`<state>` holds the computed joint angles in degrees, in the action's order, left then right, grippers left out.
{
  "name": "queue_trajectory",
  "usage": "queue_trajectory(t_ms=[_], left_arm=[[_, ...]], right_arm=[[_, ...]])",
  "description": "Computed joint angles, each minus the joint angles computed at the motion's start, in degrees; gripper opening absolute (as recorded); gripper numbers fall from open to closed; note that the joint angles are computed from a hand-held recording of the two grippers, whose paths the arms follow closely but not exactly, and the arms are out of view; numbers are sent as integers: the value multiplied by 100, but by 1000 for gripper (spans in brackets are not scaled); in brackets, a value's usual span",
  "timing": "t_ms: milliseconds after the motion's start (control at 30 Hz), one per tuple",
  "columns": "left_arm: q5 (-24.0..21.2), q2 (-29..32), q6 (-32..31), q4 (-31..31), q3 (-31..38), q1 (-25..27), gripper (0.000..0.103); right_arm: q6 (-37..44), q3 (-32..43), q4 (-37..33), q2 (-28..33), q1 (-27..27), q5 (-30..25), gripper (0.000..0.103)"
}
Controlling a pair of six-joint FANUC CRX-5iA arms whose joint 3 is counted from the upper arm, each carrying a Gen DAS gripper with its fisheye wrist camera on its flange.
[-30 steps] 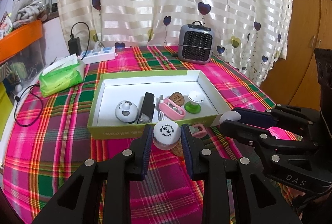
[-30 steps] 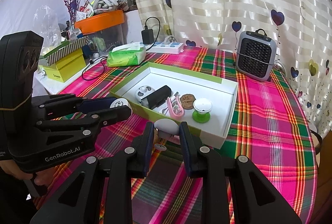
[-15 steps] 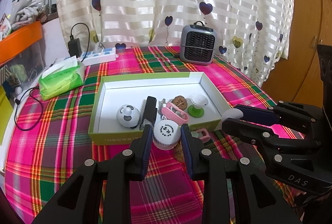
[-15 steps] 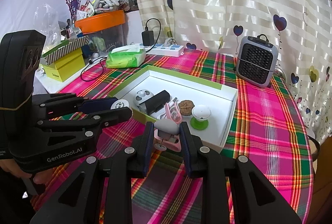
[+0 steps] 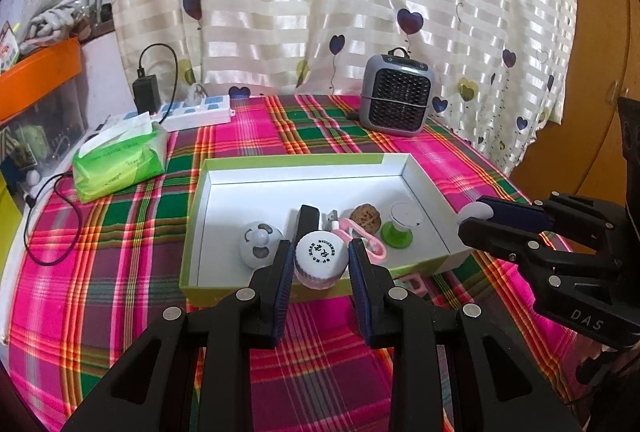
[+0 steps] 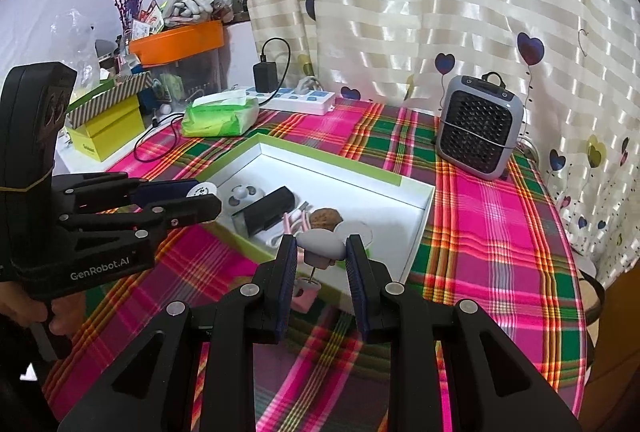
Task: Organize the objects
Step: 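Lower the white container into the box with the left tool while the right tool lowers the mushroom piece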
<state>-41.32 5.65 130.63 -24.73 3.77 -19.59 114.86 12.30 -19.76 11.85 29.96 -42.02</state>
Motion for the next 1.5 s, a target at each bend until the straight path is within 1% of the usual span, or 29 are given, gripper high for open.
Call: queue_trajectory(t_ms=[533, 900, 1200, 1500], left_arm=[[92, 275, -221, 163, 221, 276, 26], [145, 558, -435, 382, 336, 333, 26], [119, 680, -523, 388, 433, 287, 26], [144, 735, -604, 373, 468, 256, 26]], right_arm=[[-190, 618, 11, 571, -213, -222, 26], [-108, 779, 34, 822, -169, -515, 26], [-14, 796, 7, 870, -145, -610, 26], [-116, 930, 72, 1031, -128, -734, 26]])
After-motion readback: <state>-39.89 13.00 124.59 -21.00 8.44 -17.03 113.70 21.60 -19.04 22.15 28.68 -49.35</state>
